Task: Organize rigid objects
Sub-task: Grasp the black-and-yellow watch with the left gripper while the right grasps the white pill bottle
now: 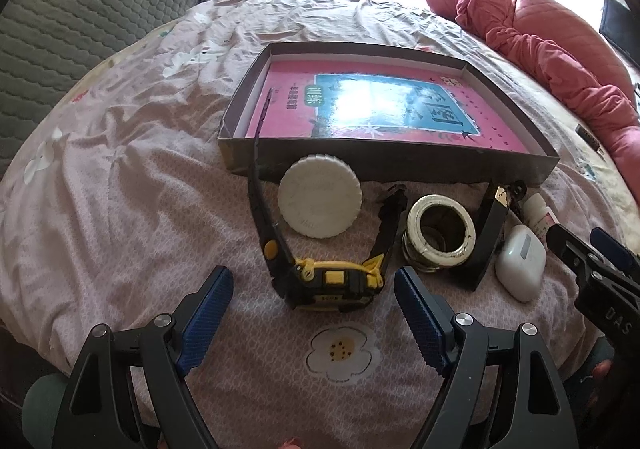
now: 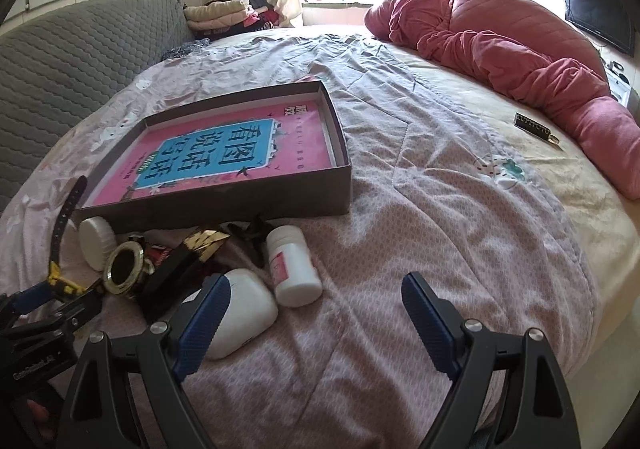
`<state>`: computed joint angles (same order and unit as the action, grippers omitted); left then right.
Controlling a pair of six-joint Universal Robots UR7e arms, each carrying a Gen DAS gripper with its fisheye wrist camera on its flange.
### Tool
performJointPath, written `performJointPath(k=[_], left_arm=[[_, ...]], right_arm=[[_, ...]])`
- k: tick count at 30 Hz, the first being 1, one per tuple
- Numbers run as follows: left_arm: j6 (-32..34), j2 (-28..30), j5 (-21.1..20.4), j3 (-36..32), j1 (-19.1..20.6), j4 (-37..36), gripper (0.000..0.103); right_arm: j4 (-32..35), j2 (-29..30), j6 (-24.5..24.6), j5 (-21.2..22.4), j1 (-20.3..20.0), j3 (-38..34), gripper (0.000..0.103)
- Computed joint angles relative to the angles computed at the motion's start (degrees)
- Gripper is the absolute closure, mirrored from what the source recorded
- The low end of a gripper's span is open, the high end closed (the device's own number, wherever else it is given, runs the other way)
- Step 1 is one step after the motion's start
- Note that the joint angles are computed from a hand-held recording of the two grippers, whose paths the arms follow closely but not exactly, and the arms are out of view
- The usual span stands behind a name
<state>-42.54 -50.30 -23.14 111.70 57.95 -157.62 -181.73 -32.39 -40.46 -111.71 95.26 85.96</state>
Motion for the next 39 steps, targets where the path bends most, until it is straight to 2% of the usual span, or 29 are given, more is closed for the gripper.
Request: performJointPath(k=[4, 8, 14, 16, 22, 28, 30, 32, 39], left_arm=[[0.4, 0.6, 0.2, -0.9, 0.5, 0.1, 0.020], [0.4, 0.6, -0.3, -1.2, 1.1, -0.5, 0.020], [1.0, 0.7, -1.5, -1.8, 2.0, -0.7, 0.020], [1.3, 0.9, -1.4, -2.0, 2.2, -0.8, 0.020], [2.6, 1.6, -0.5, -2.6, 2.4, -1.6, 0.019], [4.7, 2.1, -1.1, -3.3, 2.9, -3.4, 0.021], [5.6, 2.0, -1.4, -3.1, 2.9, -4.9, 0.025], [6.2, 1.9, -1.5, -2.9, 2.8, -5.7, 0.035], [8.6, 1.0, -4.4, -1.7, 3.0, -9.6, 0.040]], right_arm=[[2.9, 1.2, -0.1, -1.0, -0.2, -2.7, 0.017], [3.4, 2.2, -1.6, -1.6, -0.1, -4.0, 0.025], [3.7, 4.3, -5.1, -3.1, 0.2, -6.2, 0.042], [4.5, 4.6, -5.4, -2.9, 0.2, -6.8, 0.051], [4.5, 5.2, -6.7, -2.0, 0.1, -7.5, 0.064], [4.8, 4.8, -5.9, -0.5, -0.2, -7.4, 0.069], [4.9, 4.6, -5.8, -0.1, -0.3, -7.3, 0.070], [4.7, 4.5, -5.9, 0.2, -0.3, -7.1, 0.073], [4.1, 3.7, -5.3, 2.4, -0.6, -6.4, 0.076]])
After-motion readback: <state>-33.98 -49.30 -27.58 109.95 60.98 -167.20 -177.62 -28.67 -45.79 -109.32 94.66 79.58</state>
